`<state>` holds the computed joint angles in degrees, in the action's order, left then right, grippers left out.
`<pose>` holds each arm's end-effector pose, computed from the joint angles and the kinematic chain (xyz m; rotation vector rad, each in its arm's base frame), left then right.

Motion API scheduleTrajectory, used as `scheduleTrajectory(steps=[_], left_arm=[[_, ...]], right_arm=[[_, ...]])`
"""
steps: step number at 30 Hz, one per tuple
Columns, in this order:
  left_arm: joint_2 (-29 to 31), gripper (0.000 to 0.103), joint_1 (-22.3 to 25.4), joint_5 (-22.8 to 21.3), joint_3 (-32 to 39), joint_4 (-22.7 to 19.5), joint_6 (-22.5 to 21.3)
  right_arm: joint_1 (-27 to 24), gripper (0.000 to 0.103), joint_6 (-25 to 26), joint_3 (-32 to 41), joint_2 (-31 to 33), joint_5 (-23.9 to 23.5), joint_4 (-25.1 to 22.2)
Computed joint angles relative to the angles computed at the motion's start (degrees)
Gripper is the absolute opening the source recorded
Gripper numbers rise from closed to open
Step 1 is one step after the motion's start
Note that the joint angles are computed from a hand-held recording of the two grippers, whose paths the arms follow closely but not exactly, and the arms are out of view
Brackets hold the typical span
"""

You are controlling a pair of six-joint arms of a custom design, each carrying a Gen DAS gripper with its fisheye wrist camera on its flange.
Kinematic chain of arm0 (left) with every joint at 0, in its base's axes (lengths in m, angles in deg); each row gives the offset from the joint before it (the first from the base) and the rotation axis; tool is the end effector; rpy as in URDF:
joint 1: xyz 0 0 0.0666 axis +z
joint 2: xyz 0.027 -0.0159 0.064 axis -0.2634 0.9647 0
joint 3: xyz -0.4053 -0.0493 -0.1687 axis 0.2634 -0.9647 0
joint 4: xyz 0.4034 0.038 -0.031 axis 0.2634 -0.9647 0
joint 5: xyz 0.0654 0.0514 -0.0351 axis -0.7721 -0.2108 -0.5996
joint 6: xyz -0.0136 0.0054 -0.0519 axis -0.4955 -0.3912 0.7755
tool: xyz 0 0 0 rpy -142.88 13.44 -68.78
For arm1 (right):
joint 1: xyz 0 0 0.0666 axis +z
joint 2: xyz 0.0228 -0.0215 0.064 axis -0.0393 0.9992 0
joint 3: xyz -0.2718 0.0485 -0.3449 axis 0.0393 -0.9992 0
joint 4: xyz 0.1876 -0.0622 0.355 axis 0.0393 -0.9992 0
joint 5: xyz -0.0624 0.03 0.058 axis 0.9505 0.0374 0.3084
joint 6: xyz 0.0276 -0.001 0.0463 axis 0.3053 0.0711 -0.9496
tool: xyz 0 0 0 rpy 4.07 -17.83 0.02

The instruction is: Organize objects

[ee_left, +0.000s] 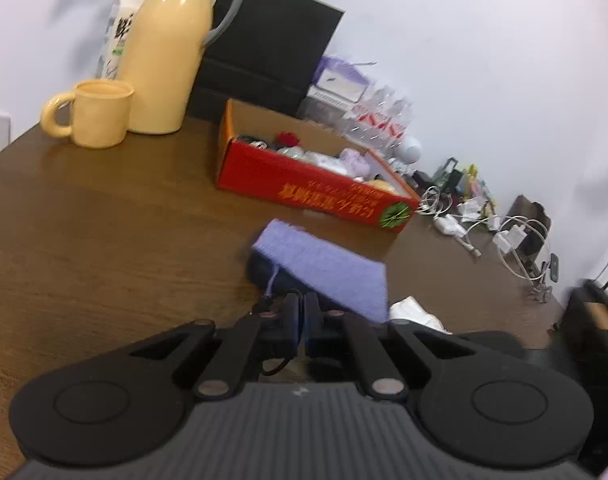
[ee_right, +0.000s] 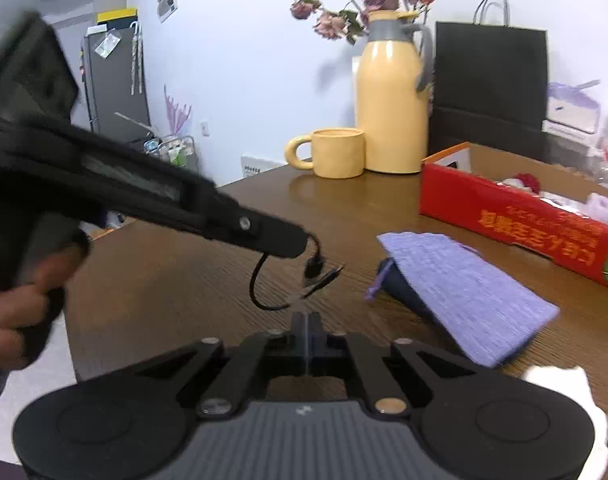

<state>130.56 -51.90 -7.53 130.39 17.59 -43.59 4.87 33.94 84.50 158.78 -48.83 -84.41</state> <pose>0.5230 -0.3730 0.4523 -0.3338 2.1437 -0.3891 0.5951 0.0996 0.3911 -1.1188 1.9305 0.6981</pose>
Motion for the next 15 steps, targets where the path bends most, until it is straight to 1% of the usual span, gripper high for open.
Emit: scheduleTrajectory(steps=[2,4,5,6,7,9,10,13,15], left_arm=[[0.00,0.003,0.17,0.76,-0.57,0.40,0.77],[0.31,0.003,0.06,0.18,-0.45,0.02,0.74],[0.33,0.003,0.15,0.80,-0.62,0.13,1.20],[0.29,0.003,0.23,1.43,-0.87,0.47,1.76],[0.07,0.003,0.28,2.02,-1.30,1.11,1.85],[-0.19,0.003,0.15,2.01,-1.62,1.48,1.89],[-0.30,0.003,0.06,1.73,-1.66,1.38,1.89],[-0.74,0.003,0.21,2.09,-2.23,1.75,2.28],[-0.85,0.003,0.32,2.11,-2.40,1.68,2.51]], right_arm=[[-1.04,0.000,-0.96,-0.67,-0.86,-0.56,0.29],[-1.99,0.000,-2.89,-1.66,-1.92,0.16,2.02],[-2.49,0.000,-3.66,-2.16,-2.39,0.38,2.99],[-2.97,0.000,-4.38,-2.00,-2.44,0.17,2.96],[-3.17,0.002,-4.79,-1.90,-2.37,-0.04,3.07],[-2.60,0.013,-4.75,-2.36,-2.36,1.28,4.23],[-1.87,0.016,-3.61,-2.28,-2.13,2.23,3.97],[0.45,0.015,0.27,-1.12,-0.55,2.86,1.98],[2.12,0.015,1.32,-0.14,0.84,4.98,1.82]])
